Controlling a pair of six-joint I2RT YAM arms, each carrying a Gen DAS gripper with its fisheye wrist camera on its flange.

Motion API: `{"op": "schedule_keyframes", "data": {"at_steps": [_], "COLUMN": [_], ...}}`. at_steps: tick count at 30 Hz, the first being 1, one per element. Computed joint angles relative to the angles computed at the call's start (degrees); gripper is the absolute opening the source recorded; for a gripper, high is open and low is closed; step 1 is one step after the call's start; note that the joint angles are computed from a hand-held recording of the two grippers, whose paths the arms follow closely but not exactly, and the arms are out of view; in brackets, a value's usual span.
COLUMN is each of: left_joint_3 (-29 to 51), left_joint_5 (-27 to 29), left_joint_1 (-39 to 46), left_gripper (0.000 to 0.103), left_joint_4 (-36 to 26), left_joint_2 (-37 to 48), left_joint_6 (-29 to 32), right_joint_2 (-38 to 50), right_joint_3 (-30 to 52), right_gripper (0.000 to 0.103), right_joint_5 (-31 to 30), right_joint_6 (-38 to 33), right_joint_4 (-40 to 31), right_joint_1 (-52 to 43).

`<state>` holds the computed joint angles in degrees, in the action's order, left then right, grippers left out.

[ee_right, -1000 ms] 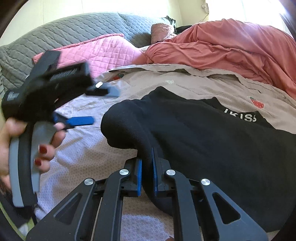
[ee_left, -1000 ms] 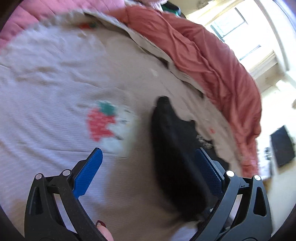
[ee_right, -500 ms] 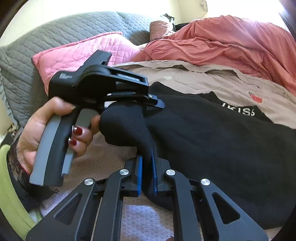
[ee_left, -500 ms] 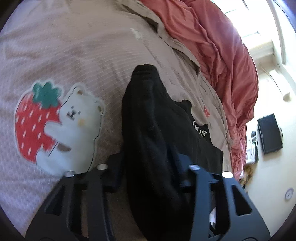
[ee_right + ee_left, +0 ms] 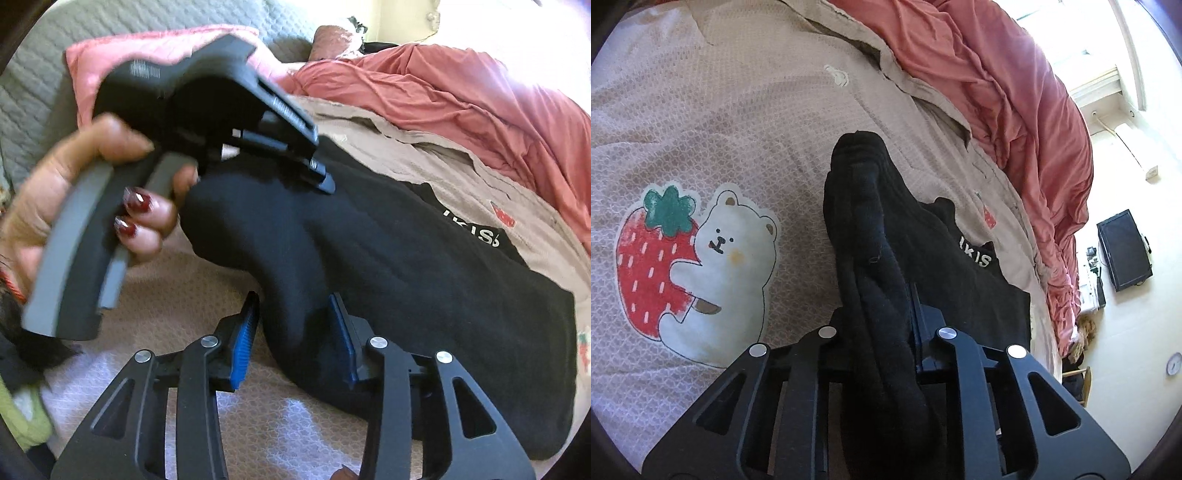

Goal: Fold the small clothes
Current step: 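Grasp the shirt side edge with the right gripper and lift it across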

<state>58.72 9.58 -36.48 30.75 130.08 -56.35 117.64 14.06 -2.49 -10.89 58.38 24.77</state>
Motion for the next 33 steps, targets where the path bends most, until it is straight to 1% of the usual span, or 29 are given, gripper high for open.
{"op": "schedule_keyframes", "data": {"at_steps": [2, 3, 4, 5, 7, 9, 12, 15, 17, 20, 21, 22, 24, 25, 28, 33], "left_joint_3": [-0.4, -1.0, -1.1, -1.4, -2.5, -3.6, -3.5, -3.1, -1.5, 1.5, 2.2, 3.5, 6.5, 8.9, 14.2, 24.6], "left_joint_5": [-0.9, -1.4, -1.8, -2.4, -3.4, -5.2, -9.5, -11.7, -13.8, -15.9, -16.2, -16.8, -18.1, -19.1, -20.9, -22.9], "left_joint_1": [-0.5, -0.7, -0.9, -1.3, -2.2, -3.4, -6.2, -7.9, -9.4, -10.9, -11.3, -11.8, -12.8, -13.6, -15.3, -17.6], "left_gripper": [0.011, 0.01, 0.01, 0.01, 0.01, 0.01, 0.01, 0.01, 0.01, 0.01, 0.01, 0.01, 0.01, 0.01, 0.01, 0.01], "left_joint_4": [0.0, 0.2, 0.0, -0.2, 0.6, 0.9, -1.4, -2.6, -5.5, -10.1, -11.0, -12.6, -16.4, -19.4, -24.8, -33.4], "left_joint_2": [-0.6, -1.1, -1.4, -1.9, -3.2, -5.0, -7.4, -8.5, -9.4, -9.8, -9.9, -10.0, -9.9, -9.7, -8.6, -5.1], "left_joint_6": [0.2, 0.2, 0.2, 0.2, -0.7, -0.9, -1.2, -2.7, -3.1, -3.8, -4.1, -4.4, -4.3, -3.9, -3.4, -2.5], "right_joint_2": [0.9, 1.4, 1.4, 1.3, 0.9, 0.3, -1.6, -4.3, -6.5, -10.2, -11.6, -12.8, -15.0, -16.1, -18.7, -21.1], "right_joint_3": [0.3, 0.3, 0.0, -0.6, -1.6, -3.8, -7.1, -9.7, -11.2, -12.2, -12.3, -12.5, -12.3, -12.2, -11.9, -8.3], "right_gripper": [0.035, 0.031, 0.02, 0.011, 0.008, 0.008, 0.007, 0.007, 0.007, 0.007, 0.007, 0.007, 0.007, 0.007, 0.007, 0.007], "right_joint_5": [1.8, 2.4, 2.3, 1.2, -0.7, -3.4, -5.8, -9.5, -12.6, -17.2, -19.4, -22.4, -26.2, -28.7, -33.9, -43.8], "right_joint_6": [0.1, 0.4, 0.5, 0.7, 1.1, 1.3, 1.4, 0.5, 0.0, -0.5, -0.8, -1.0, -1.3, -1.8, -3.5, -8.0], "right_joint_4": [0.8, 1.4, 2.0, 3.2, 4.9, 8.8, 13.0, 14.4, 14.4, 11.7, 10.1, 8.5, 5.1, 3.4, -1.2, -12.5], "right_joint_1": [0.8, 0.9, 0.6, -0.4, -2.0, -4.4, -7.2, -11.5, -15.0, -20.1, -22.3, -25.0, -28.8, -31.6, -37.7, -49.4]}}
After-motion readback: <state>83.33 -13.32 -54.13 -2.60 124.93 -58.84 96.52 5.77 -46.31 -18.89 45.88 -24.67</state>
